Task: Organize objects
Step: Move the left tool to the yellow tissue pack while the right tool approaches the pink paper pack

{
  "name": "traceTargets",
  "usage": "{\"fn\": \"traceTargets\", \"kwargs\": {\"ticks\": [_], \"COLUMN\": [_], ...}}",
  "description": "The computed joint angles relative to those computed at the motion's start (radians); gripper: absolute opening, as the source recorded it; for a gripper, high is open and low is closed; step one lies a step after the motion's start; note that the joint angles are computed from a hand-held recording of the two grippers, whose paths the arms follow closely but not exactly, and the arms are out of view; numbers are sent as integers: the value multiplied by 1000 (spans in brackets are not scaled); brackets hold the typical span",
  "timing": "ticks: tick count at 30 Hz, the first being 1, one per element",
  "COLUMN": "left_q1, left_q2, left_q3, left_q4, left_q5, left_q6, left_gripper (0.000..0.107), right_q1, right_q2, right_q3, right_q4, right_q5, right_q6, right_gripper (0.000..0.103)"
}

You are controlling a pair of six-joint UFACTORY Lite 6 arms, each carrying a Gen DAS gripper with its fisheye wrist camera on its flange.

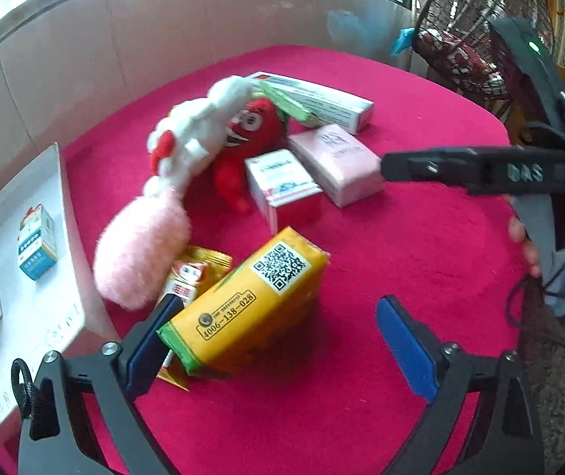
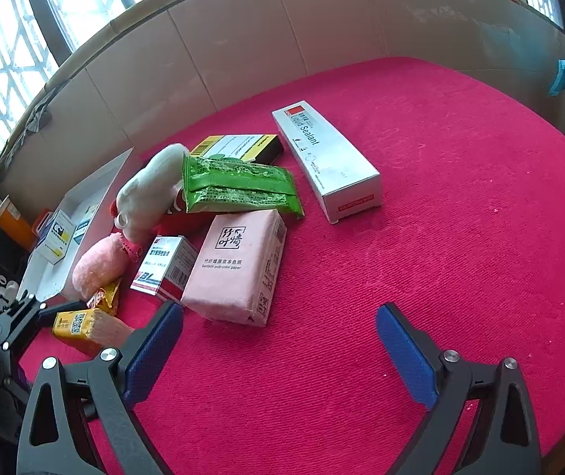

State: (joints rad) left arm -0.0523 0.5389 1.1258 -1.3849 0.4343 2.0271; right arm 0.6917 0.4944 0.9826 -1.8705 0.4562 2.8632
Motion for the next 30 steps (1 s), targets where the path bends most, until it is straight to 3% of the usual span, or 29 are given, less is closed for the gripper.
{"fn": "traceTargets", "kwargs": {"ticks": [4, 9, 13, 21, 27, 30], "left_q1": [-20, -2, 9, 89, 61, 51], "left_q2": [-55, -112, -122, -62, -64, -15], "left_q3": [-83, -149, -150, -88, -103, -27], "left_q4": [-42, -74, -167, 43, -7, 66], "left_q5": [-1, 66, -6, 96, 101, 148], "left_q6": [25, 67, 176, -9, 156, 144], "left_gripper": [98, 98, 98, 98, 97, 97], "right_q1": [0, 1, 4, 1, -2, 0], "right_q2": [10, 7, 3, 5, 17, 14], "right_q3": [11, 5, -5, -12, -3, -6], "right_q4": [6, -6, -24, -55, -78, -78], "right_q5": [-4, -2, 0, -6, -23, -22], "right_q6": [-2, 8, 29, 71, 94, 96], "right_gripper": [100, 100, 100, 100, 100, 100]}}
